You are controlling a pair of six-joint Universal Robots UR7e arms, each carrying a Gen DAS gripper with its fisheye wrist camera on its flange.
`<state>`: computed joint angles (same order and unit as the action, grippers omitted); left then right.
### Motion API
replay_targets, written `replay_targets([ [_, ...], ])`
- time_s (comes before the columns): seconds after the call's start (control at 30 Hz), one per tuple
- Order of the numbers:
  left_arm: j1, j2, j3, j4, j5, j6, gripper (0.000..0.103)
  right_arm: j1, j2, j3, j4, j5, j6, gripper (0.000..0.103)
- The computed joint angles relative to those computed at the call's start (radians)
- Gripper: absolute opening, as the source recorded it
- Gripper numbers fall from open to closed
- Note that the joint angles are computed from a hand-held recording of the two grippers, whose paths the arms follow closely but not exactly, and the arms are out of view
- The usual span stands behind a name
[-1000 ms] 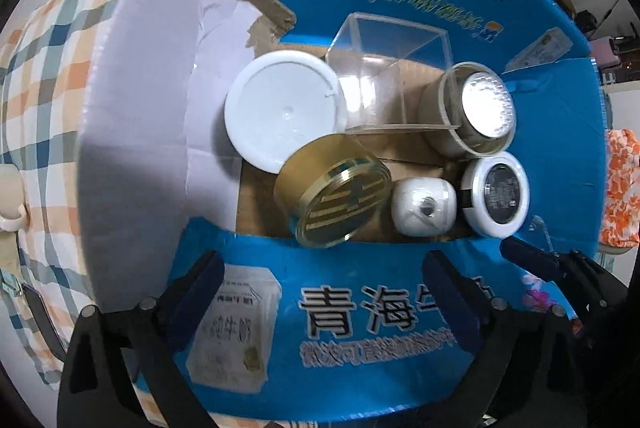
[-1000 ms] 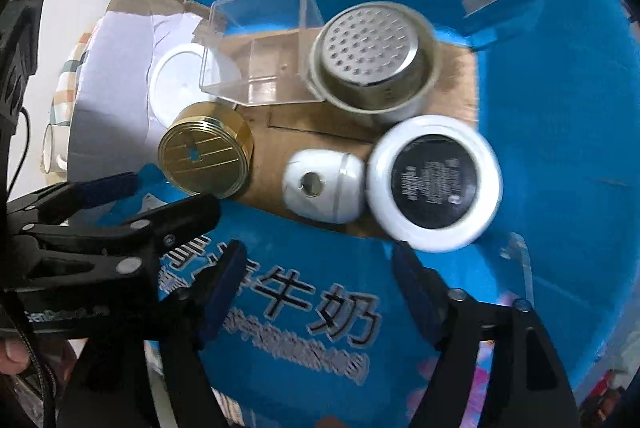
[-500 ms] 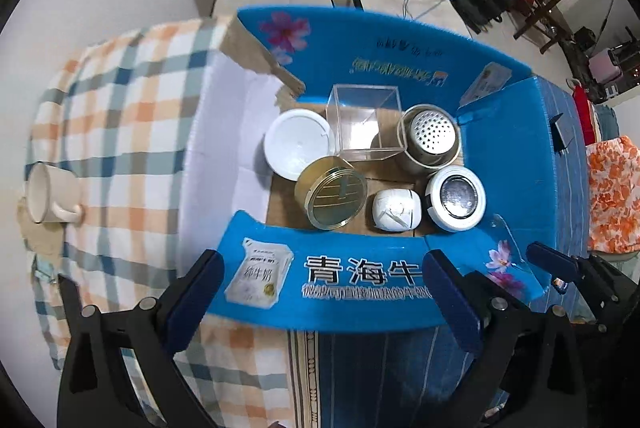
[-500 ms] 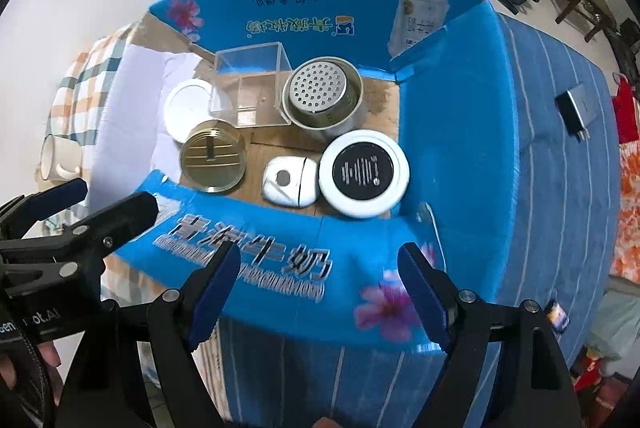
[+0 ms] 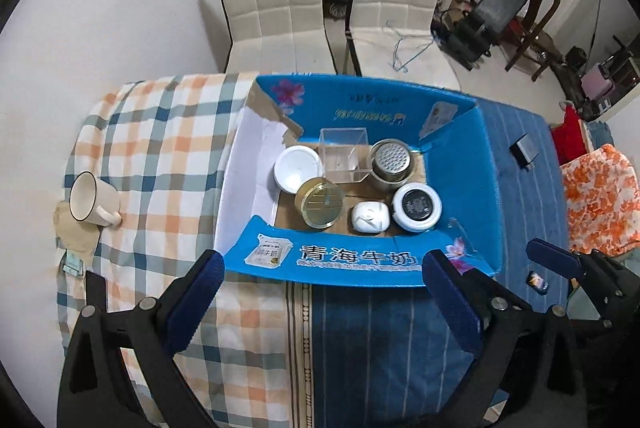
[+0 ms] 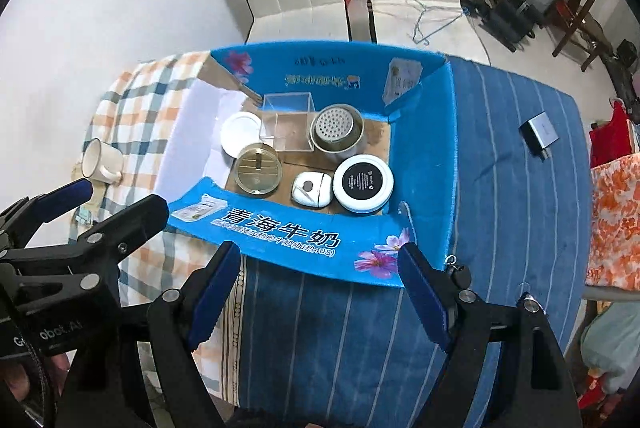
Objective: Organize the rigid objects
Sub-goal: 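Move both tools back over the car key and small printed box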
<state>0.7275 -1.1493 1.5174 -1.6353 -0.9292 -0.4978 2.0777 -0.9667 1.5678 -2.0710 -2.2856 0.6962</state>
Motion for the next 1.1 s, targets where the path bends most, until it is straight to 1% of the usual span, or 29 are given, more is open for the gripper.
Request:
replay_targets([
  [0.2, -0.05, -0.015, 0.014, -0.038, -0.01, -0.007, 0.102, 0.034, -0.075, 0.043, -0.024, -0.004, 0.015, 0.083],
  [0.33, -0.087, 0.005, 0.038, -0.119, -0.037, 0.017, 0.102, 0.038, -0.172, 0.114, -0.013, -0.04, 0.076, 0.083],
  [0.4, -0.103, 0.023, 0.053, -0.162, -0.063, 0.031, 0.102, 0.03, -0.239, 0.16, 0.031, -0.07, 0.138, 0.083],
  [0.47, -0.123, 0.048, 0.082, -0.225, -0.105, 0.043, 0.102, 0.013, -0.312, 0.208, 0.099, -0.095, 0.217, 0.083],
  [0.5, -0.134, 0.064, 0.106, -0.269, -0.134, 0.049, 0.102, -0.001, -0.355, 0.237, 0.144, -0.105, 0.262, 0.083],
  [0.57, -0.149, 0.1, 0.134, -0.303, -0.18, 0.032, 0.102, -0.042, -0.444, 0.294, 0.244, -0.11, 0.351, 0.083],
  [0.6, -0.154, 0.111, 0.146, -0.319, -0.2, 0.024, 0.102, -0.067, -0.484, 0.321, 0.284, -0.109, 0.373, 0.083],
  [0.63, -0.16, 0.133, 0.168, -0.343, -0.235, 0.008, 0.102, -0.091, -0.518, 0.345, 0.321, -0.105, 0.393, 0.083],
  [0.67, -0.165, 0.151, 0.174, -0.343, -0.256, -0.007, 0.102, -0.114, -0.548, 0.366, 0.334, -0.099, 0.391, 0.083],
  [0.73, -0.172, 0.19, 0.196, -0.355, -0.303, -0.038, 0.102, -0.165, -0.611, 0.425, 0.326, -0.089, 0.338, 0.083],
  [0.8, -0.176, 0.226, 0.21, -0.359, -0.328, -0.065, 0.102, -0.212, -0.649, 0.471, 0.329, -0.096, 0.276, 0.083],
  [0.9, -0.183, 0.273, 0.248, -0.403, -0.32, -0.106, 0.101, -0.286, -0.672, 0.538, 0.267, -0.124, 0.127, 0.083],
  [0.97, -0.181, 0.314, 0.259, -0.415, -0.293, -0.123, 0.101, -0.342, -0.674, 0.577, 0.214, -0.135, 0.02, 0.083],
  [1.03, -0.17, 0.352, 0.263, -0.416, -0.281, -0.146, 0.095, -0.392, -0.655, 0.606, 0.139, -0.14, -0.088, 0.083],
  [1.07, -0.164, 0.368, 0.26, -0.413, -0.284, -0.153, 0.088, -0.416, -0.643, 0.619, 0.105, -0.145, -0.139, 0.083],
  [1.1, -0.157, 0.391, 0.253, -0.404, -0.282, -0.162, 0.088, -0.436, -0.633, 0.63, 0.073, -0.149, -0.184, 0.083],
])
